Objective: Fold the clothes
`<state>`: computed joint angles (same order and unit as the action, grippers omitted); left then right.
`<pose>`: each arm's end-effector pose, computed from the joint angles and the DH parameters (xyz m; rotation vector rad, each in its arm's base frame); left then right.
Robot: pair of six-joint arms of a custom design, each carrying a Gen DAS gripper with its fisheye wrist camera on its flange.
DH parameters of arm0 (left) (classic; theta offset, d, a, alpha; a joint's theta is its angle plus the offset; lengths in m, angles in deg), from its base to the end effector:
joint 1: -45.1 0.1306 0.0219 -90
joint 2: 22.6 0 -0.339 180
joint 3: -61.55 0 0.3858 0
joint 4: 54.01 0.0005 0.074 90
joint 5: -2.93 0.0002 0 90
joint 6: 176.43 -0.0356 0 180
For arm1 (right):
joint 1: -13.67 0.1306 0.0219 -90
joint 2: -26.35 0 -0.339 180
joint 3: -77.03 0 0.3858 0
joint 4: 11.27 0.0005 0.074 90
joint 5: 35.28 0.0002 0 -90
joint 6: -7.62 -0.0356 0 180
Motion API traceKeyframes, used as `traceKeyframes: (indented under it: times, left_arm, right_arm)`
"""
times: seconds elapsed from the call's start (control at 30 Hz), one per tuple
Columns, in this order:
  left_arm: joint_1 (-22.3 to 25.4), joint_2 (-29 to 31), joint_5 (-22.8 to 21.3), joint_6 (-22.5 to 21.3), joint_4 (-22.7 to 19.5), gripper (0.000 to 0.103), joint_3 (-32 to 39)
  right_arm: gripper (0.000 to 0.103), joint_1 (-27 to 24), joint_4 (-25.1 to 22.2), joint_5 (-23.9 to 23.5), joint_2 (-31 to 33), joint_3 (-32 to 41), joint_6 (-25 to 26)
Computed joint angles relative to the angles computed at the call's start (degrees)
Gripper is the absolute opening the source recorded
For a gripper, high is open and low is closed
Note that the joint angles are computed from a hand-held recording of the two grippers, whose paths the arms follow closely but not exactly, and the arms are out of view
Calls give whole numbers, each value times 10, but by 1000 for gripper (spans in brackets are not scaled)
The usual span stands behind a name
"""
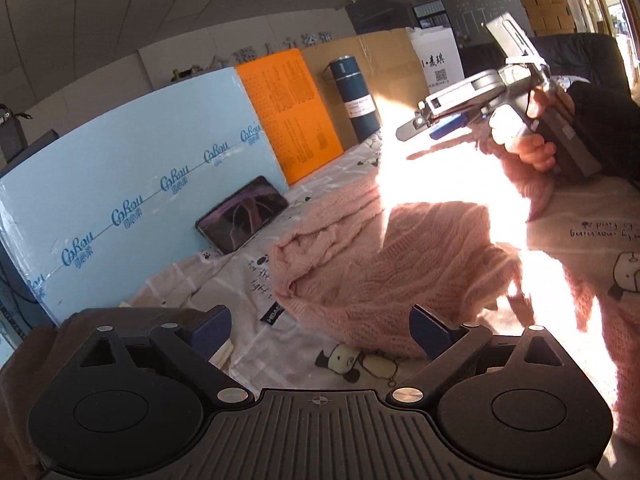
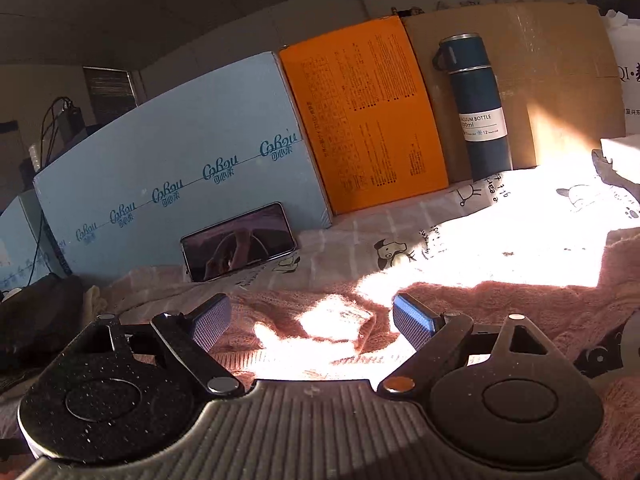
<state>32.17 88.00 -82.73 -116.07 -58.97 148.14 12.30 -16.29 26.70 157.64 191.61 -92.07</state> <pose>0.5736 -0.1350 0.2377 0.7967 1.9174 0.1000 0.7132 -0.0008 0.2352 -0.1381 1.9408 0.5718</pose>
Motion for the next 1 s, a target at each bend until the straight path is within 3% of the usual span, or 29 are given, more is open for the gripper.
traceKeyframes:
  times: [0.17,0.27,0.37,0.43,0.53,0.6,0.67,0.77,0.83,1.0]
  left_arm:
    - [-13,-21,-25,-110,-85,98,-7]
    - [-25,-18,-12,-170,-82,98,-10]
    - [-30,-5,23,-196,-78,98,3]
    - [-26,7,86,-197,-84,98,18]
    - [-14,35,180,-136,-109,98,57]
    - [-9,54,211,-84,-106,98,80]
    - [-11,68,220,-29,-74,98,92]
    - [-16,93,207,42,-39,98,120]
    - [-22,114,171,77,-33,98,145]
    - [-33,159,98,158,-66,98,214]
  right_arm:
    - [92,-5,29,-73,-74,-104,50]
    - [93,-8,42,-100,-112,-160,76]
    - [95,-12,46,-113,-141,-201,91]
    - [95,-17,43,-114,-155,-220,97]
    - [95,-27,45,-114,-171,-245,97]
    - [95,-33,52,-113,-177,-256,87]
    - [95,-39,59,-115,-181,-265,74]
    - [95,-47,66,-129,-183,-271,49]
    - [95,-51,68,-138,-185,-275,39]
    - [95,-62,64,-217,-190,-282,44]
